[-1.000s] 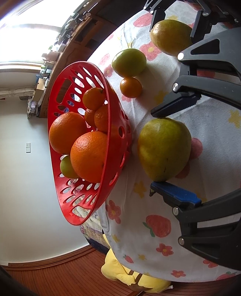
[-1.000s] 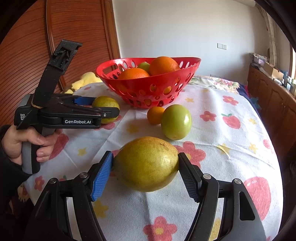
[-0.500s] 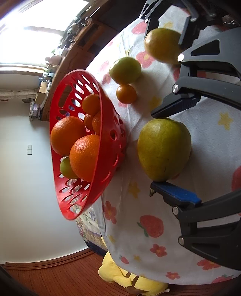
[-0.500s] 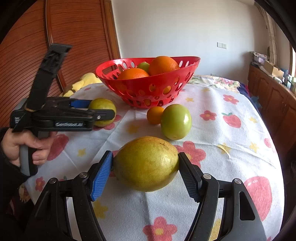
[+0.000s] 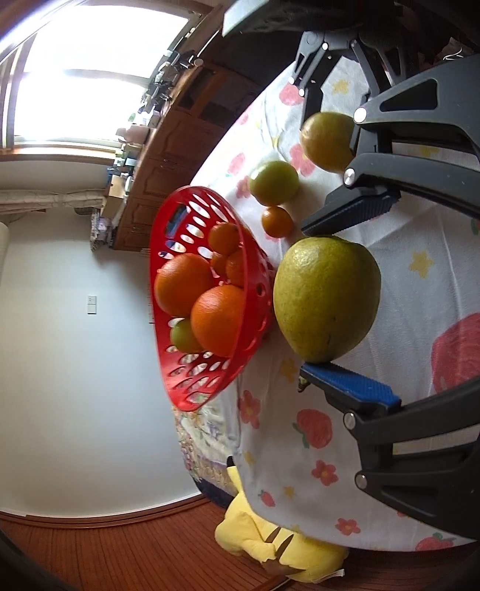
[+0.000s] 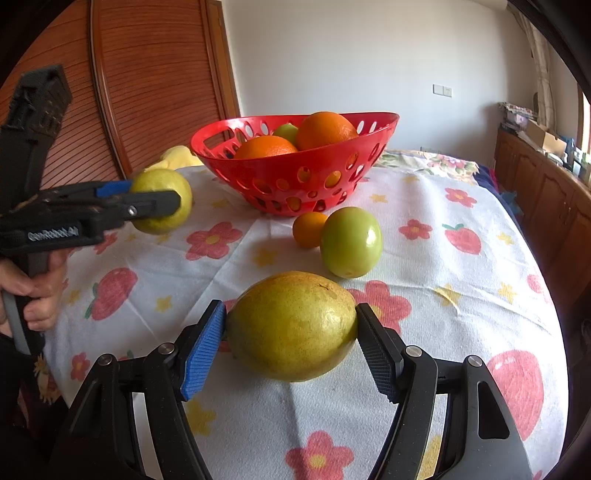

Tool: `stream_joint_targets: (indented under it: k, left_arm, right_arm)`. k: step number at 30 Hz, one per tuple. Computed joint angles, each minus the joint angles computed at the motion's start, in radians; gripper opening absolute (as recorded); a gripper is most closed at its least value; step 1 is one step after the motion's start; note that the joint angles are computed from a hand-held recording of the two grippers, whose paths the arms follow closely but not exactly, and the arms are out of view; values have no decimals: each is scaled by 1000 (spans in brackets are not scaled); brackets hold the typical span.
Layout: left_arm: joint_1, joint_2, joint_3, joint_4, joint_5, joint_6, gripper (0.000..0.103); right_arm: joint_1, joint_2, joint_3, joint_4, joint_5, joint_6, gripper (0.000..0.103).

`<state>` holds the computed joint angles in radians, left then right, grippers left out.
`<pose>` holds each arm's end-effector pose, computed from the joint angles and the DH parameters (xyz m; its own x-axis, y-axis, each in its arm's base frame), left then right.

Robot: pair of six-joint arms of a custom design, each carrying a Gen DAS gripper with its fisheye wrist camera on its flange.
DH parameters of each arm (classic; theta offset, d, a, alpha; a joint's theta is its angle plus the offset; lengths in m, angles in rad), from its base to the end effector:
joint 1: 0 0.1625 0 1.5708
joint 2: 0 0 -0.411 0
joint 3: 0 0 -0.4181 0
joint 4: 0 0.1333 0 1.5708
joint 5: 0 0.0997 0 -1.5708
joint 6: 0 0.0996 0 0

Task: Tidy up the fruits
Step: 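Lift the large pear with the right tool while the left tool lifts its pear, then lower the pear into the basket and open the right tool while the left tool lowers its pear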

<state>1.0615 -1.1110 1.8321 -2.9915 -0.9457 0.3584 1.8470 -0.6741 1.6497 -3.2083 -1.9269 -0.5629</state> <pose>-0.1373 -0.6388 0.2572 -0.7042 0.2965 -0.6451 0.6621 0.6023 -0.4459 0.2834 -0.6384 0.0605 -0.6972 -0.4468 0.5606 -0.6943 0.6154 -0.3730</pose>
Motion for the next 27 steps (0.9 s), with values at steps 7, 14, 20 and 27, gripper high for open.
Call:
stream_joint_targets:
  k: [7,14,20,27]
  left_arm:
    - [-21,-21,11,-30,-7,17,69]
    - [-35,-29,20,-54,-16,33,69]
    - [-46,-35,17,-71,-21,50,69]
    - [-49,-26,-3,-81,-24,77,69]
  right_arm:
    - [0,1,0,-1,0,0,73]
    - [0,1,0,-2,0,0,73]
    - [2,3,-1,-6,-5,-5,73]
    - [3,-9,-3,2,-7,-5,73]
